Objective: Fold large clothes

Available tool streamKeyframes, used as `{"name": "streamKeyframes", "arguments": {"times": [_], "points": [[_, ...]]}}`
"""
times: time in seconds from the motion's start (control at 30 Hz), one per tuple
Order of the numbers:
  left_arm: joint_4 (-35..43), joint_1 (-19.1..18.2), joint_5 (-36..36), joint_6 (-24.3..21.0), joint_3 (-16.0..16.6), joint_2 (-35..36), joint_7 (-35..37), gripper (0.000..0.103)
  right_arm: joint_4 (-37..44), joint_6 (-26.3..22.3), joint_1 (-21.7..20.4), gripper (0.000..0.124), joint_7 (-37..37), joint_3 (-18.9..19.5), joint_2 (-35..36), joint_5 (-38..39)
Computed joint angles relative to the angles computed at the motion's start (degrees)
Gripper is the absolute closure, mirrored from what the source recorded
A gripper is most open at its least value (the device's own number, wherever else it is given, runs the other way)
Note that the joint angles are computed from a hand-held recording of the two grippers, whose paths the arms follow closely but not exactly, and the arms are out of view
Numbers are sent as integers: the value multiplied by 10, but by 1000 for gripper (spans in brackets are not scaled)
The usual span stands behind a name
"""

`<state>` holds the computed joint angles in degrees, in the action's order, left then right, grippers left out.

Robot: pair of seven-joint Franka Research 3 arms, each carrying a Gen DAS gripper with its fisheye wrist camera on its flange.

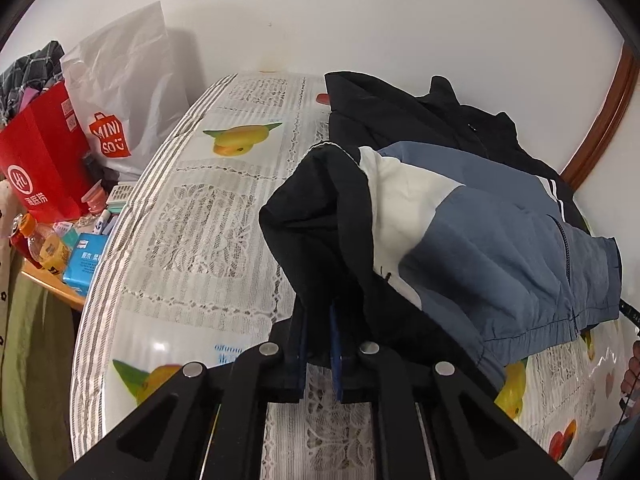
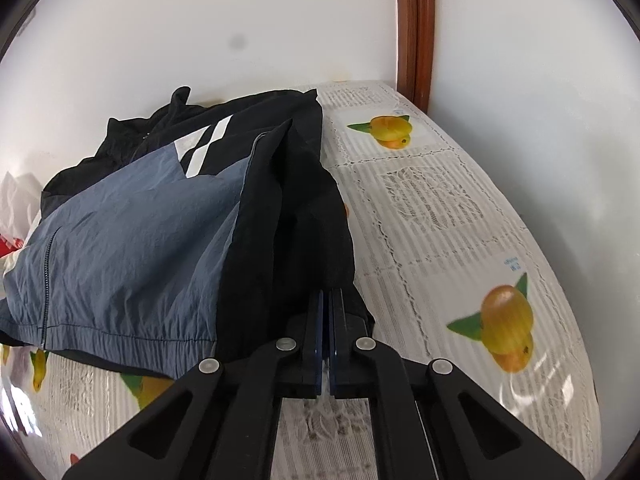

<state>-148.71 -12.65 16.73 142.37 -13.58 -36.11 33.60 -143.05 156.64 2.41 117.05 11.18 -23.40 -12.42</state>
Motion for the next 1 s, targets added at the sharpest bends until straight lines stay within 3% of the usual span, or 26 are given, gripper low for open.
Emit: {"name": "streamKeyframes", "arguments": {"times": [0.4, 0.6, 0.73, 0.83, 1.0], "points": [[-36, -54, -35, -71, -19, -93, -28, 94, -49, -45, 12, 122, -14, 5, -82, 25], [-46, -80, -44, -100, -28, -122, -45, 93, -52, -46, 7, 122, -16, 8, -86, 33], [-39, -85, -43, -129, -31, -131, -54, 85, -54, -72, -16, 118, 10, 33, -107, 6], [-37, -86, -35, -140, -35, -148, -62, 82, -64, -60, -5, 113, 8, 24, -135, 9], [-40, -90, -24, -123, -44, -180, -79, 53, -80, -25, 35, 84, -26, 13, -161, 52]]}}
